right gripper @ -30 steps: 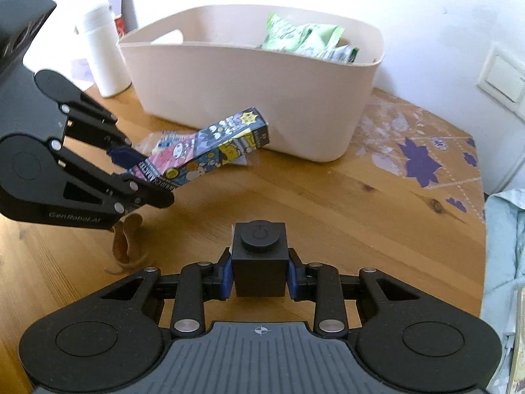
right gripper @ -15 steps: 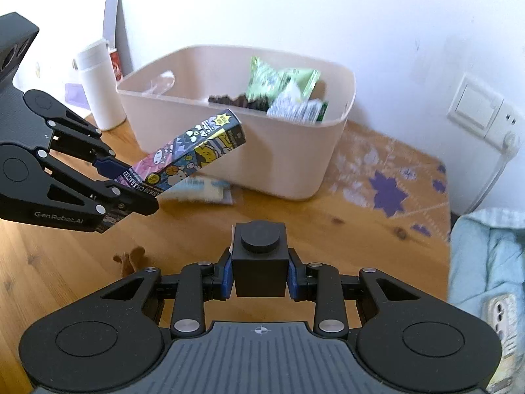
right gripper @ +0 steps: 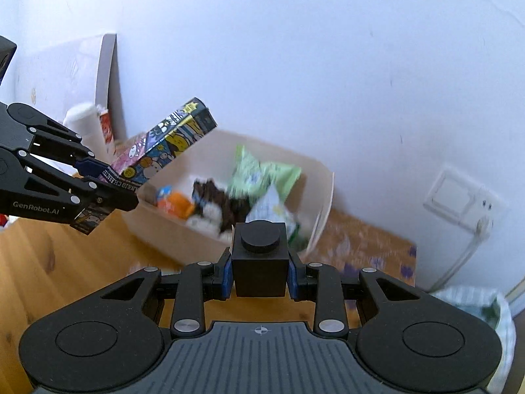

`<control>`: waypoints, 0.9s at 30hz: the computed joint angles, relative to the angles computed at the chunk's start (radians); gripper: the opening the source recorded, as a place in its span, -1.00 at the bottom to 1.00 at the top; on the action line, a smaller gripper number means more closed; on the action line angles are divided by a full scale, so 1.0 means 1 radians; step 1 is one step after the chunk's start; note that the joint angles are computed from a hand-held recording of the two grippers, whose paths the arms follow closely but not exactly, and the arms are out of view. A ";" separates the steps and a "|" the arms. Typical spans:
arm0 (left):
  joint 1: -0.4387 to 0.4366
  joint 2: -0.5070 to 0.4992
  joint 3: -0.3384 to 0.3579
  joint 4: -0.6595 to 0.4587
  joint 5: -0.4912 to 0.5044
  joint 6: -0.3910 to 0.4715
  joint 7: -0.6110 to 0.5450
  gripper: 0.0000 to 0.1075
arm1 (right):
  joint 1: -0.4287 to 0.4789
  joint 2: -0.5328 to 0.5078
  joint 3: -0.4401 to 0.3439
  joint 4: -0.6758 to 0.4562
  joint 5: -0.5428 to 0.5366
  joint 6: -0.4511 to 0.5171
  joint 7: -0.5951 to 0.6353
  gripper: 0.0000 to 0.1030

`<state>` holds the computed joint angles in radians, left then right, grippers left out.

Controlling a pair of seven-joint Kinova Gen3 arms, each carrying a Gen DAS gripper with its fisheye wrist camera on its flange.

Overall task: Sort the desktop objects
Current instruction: 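Carry candy box and black cube into the basket and open both tools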

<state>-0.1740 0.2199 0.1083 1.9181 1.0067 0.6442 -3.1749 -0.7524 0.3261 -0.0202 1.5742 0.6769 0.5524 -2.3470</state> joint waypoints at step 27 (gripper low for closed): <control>0.042 0.252 0.021 -0.357 -0.396 -0.092 0.622 -0.57 | 0.023 0.399 0.050 -0.583 -0.288 0.254 0.291 -0.44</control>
